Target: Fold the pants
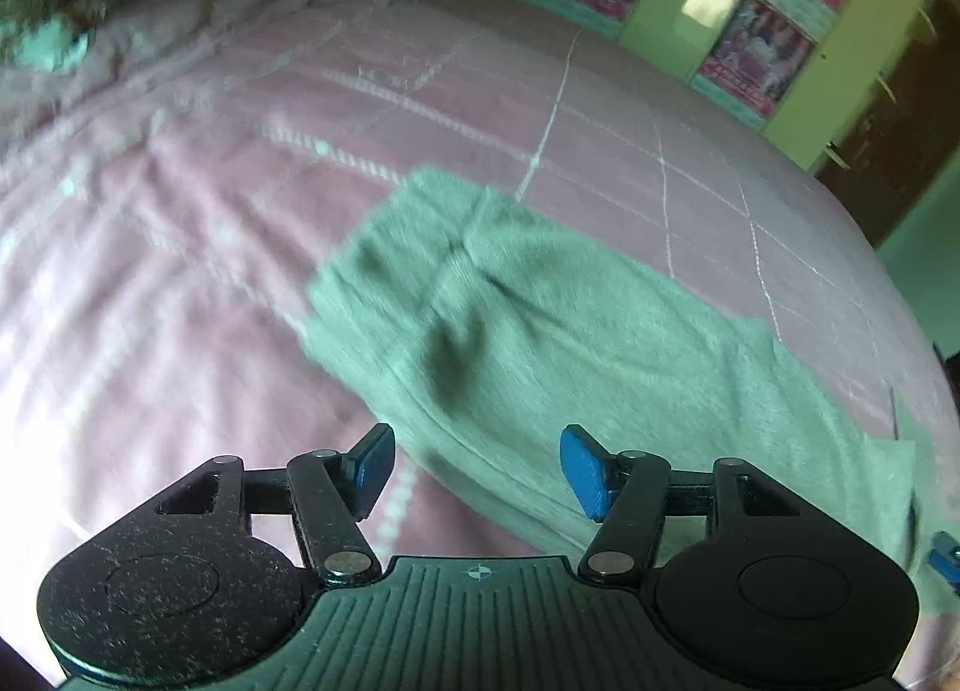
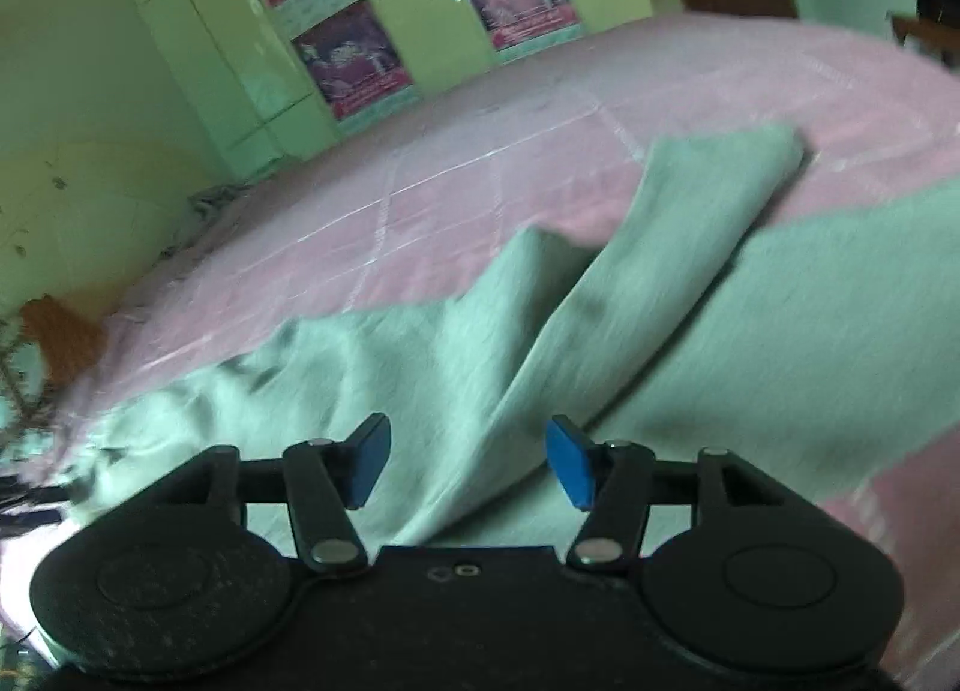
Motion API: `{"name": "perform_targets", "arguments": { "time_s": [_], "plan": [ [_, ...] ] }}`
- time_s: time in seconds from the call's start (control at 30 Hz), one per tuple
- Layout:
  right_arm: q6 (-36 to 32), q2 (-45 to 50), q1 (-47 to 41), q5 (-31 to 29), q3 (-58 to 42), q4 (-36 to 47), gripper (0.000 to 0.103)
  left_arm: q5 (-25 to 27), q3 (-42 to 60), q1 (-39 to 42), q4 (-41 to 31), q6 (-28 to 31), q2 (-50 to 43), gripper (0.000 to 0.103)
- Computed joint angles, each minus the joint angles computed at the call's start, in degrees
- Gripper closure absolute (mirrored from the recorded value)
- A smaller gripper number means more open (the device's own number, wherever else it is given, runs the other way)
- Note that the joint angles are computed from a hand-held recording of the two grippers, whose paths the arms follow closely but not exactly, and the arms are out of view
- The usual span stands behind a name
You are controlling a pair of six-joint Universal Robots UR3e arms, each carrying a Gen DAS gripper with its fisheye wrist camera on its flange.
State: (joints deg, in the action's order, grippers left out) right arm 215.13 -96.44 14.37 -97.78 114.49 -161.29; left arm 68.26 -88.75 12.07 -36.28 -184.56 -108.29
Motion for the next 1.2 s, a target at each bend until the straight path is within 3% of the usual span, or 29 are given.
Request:
{"name": "perform_targets", "arguments": {
  "time_s": [0.1,0.13,0.23,0.27,0.3,0.37,0.53,0.6,0.63,0.67,0.7,0.77,0.97,1.03,1.07,1.17,1.2],
  "plan": [
    [-1.91,4.98,-0.86,-2.48,-8.03,7.53,0.044,7.00,3.72,-4.25,-0.80,-4.53,-4.70,0.042],
    [-3.19,7.52,-0.75,-3.54,-11.35,10.08,0.043,8.08,4.54,-5.18,-0.99,-5.13,-6.22,0.035],
    [-6.31,11.97,-0.62,-7.36,-18.10,19.81,0.043,9.55,3.19,-6.50,3.03,-5.12,-7.35,0.028],
    [-7.27,12.10,-1.13,-6.99,-17.85,20.31,0.051,10.01,3.23,-6.76,3.28,-4.95,-7.44,0.028],
    [-8.54,10.69,-2.28,-5.53,-15.58,19.45,0.083,10.07,2.96,-6.78,3.58,-4.70,-7.35,0.028],
    [-10.30,6.53,-4.90,-0.74,-10.07,16.66,0.092,9.25,1.68,-6.22,4.57,-4.45,-6.76,0.028],
    [-6.94,-6.76,-2.75,-2.01,2.26,11.58,0.095,9.01,-0.26,-6.06,7.52,-4.59,-6.56,0.028],
    [-6.71,-7.37,-1.98,-3.68,4.61,14.06,0.091,9.76,-0.19,-6.54,7.96,-4.89,-6.80,0.028],
    [-7.95,-7.80,-3.38,-1.71,6.78,13.40,0.091,10.17,-0.14,-6.80,7.97,-4.75,-6.81,0.028],
    [-8.97,-8.94,-4.33,-0.76,8.36,11.90,0.085,10.32,-0.22,-6.89,8.01,-4.43,-6.75,0.028],
    [-8.13,-9.75,-3.94,-1.98,7.54,12.41,0.072,10.19,-0.56,-6.80,8.35,-4.29,-6.65,0.028],
    [-8.23,-10.10,-1.49,-6.98,7.24,7.54,0.063,10.11,-1.15,-6.79,9.05,-4.35,-6.51,0.028],
    [-15.78,-1.67,-6.46,-6.08,-0.39,11.20,0.058,10.18,-0.94,-6.88,8.68,-4.35,-6.46,0.028],
    [-16.54,-0.02,-6.22,-7.20,-1.44,12.60,0.086,9.58,-1.03,-6.49,8.30,-4.00,-6.24,0.028],
    [-16.52,-1.09,-6.88,-6.47,-0.93,13.78,0.091,9.34,-1.12,-6.34,8.20,-3.79,-6.12,0.028],
    [-14.40,-10.80,-10.70,-2.37,4.14,16.07,0.093,8.89,-1.66,-6.04,8.84,-3.73,-6.01,0.028],
    [-13.85,-13.80,-11.48,-1.78,5.63,17.05,0.098,9.31,-1.72,-6.32,9.16,-3.96,-6.11,0.028]
  ]
}}
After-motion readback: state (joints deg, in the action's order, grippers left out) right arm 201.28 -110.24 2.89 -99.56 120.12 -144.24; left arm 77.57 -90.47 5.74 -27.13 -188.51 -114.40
